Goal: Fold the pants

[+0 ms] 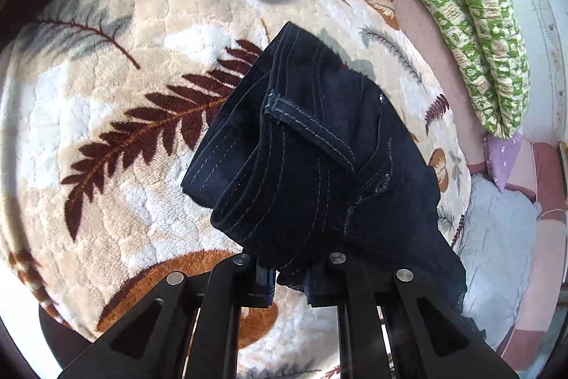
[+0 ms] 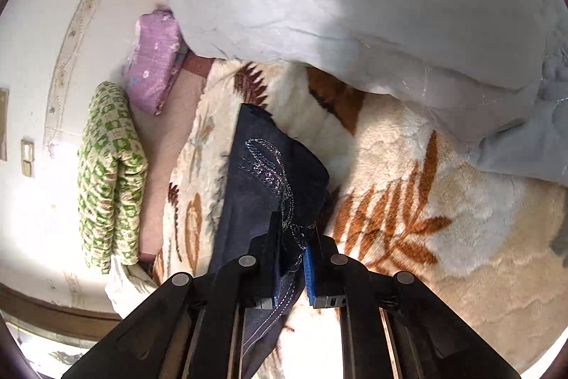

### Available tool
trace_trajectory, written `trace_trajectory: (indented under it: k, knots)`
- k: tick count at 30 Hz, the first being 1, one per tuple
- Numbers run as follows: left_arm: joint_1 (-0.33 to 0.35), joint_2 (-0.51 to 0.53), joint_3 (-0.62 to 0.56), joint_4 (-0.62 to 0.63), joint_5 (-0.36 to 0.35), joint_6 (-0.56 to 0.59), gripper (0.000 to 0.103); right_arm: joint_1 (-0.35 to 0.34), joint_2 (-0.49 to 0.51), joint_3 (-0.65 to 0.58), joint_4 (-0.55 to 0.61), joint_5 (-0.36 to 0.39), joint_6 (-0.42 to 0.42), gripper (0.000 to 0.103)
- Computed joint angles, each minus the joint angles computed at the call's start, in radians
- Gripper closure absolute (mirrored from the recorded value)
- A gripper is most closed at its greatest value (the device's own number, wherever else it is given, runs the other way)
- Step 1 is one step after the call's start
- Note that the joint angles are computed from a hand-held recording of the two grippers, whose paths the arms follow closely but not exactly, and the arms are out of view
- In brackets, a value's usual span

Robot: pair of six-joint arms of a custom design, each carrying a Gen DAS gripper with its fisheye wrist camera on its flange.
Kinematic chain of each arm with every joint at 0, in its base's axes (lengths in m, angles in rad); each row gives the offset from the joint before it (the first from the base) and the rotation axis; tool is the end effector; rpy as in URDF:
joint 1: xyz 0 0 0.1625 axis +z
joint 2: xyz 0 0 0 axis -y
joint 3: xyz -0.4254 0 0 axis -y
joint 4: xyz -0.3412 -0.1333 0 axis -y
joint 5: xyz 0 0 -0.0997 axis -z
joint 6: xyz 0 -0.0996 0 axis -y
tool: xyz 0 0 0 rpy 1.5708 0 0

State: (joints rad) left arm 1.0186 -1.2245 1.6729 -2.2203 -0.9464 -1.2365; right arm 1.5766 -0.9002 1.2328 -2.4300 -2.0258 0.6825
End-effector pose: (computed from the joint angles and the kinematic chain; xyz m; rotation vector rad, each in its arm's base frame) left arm -0.1337 -0.5821 0.3555 -1.0150 2.5809 -0.8727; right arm 0.0937 -0.7175 0.3571 -1.0745 -2.5367 0.9125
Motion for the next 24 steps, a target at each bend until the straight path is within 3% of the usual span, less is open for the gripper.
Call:
trace_trajectory:
  k: [5, 9, 12, 13, 15, 16, 17, 19, 21, 24]
  knots:
    - [-0.058, -0.057, 0.04, 0.114, 0.088, -0.057, 0.092, 0.032, -0.072, 0.08, 0.013, 0.004, 0.012, 0.093]
    - [0.013, -0.001, 0.017, 0.149, -0.013, -0.074, 0.091, 0.003, -0.083, 0.139, 0.076, -0.049, 0.059, 0.093]
    - [0.006, 0.027, -0.005, 0.165, 0.017, -0.044, 0.087, -0.006, -0.102, 0.196, 0.024, -0.048, 0.049, 0.083]
    - [-0.005, 0.024, -0.003, 0.166, 0.025, -0.028, 0.084, -0.004, -0.111, 0.203, 0.022, -0.043, 0.052, 0.073]
    - [-0.032, 0.014, 0.0, 0.195, 0.039, -0.013, 0.062, 0.002, -0.131, 0.2, 0.047, -0.043, 0.063, 0.061]
    - [-0.054, 0.0, 0.01, 0.224, 0.06, -0.027, 0.046, 0.012, -0.141, 0.195, 0.063, -0.068, 0.062, 0.06]
    - [-0.08, -0.02, 0.032, 0.235, 0.084, -0.03, 0.042, 0.025, -0.152, 0.19, 0.074, -0.103, 0.052, 0.06]
    - [-0.131, -0.061, 0.071, 0.277, 0.119, -0.052, 0.042, 0.059, -0.164, 0.171, 0.091, -0.198, 0.019, 0.06]
    - [-0.184, -0.093, 0.09, 0.334, 0.154, -0.081, 0.042, 0.093, -0.153, 0.135, 0.079, -0.254, -0.077, 0.06]
    - [-0.229, -0.105, 0.042, 0.46, 0.244, -0.086, 0.041, 0.126, -0.063, -0.015, 0.163, -0.192, -0.277, 0.058]
